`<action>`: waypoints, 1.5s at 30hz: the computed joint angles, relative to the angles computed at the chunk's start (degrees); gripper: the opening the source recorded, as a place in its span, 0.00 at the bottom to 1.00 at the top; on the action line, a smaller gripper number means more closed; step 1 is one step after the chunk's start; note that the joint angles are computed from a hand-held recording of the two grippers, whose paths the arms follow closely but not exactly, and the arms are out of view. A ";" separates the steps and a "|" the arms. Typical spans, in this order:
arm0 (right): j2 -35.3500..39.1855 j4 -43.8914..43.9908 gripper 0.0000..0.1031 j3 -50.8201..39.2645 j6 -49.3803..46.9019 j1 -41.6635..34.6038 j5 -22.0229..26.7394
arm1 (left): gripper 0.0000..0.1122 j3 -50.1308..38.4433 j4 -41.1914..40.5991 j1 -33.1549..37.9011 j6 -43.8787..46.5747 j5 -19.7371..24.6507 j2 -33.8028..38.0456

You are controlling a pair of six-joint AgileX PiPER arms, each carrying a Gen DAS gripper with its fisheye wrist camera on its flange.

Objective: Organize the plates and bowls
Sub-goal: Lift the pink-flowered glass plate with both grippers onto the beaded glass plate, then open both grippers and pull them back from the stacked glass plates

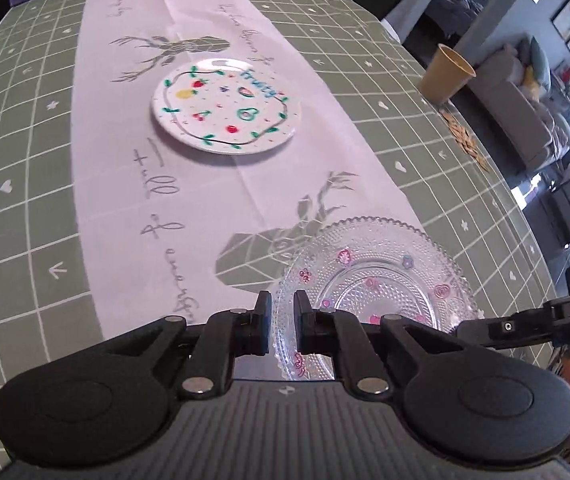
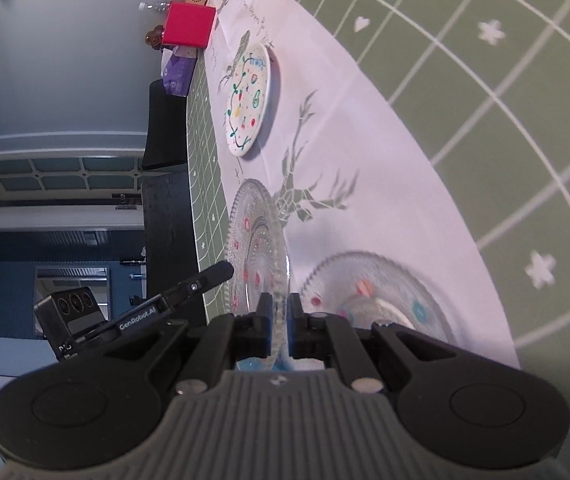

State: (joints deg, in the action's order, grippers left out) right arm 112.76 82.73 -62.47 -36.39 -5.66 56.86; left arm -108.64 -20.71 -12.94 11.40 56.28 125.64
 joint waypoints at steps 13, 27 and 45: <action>-6.89 -0.76 0.07 13.88 -5.28 -8.13 5.38 | 0.06 4.23 5.57 -8.00 -0.39 0.17 -1.80; -7.90 -3.40 0.05 14.00 -5.70 -4.08 -1.21 | 0.03 8.31 11.23 -14.08 -0.48 -3.93 -4.39; -23.94 -24.94 0.13 17.52 6.41 15.25 -37.53 | 0.07 13.27 31.59 -18.17 -18.75 -8.93 -8.51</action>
State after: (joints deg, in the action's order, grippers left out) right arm 88.82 57.79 -44.95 -29.97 9.60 19.34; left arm -95.37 10.88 -31.12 -7.34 47.35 117.12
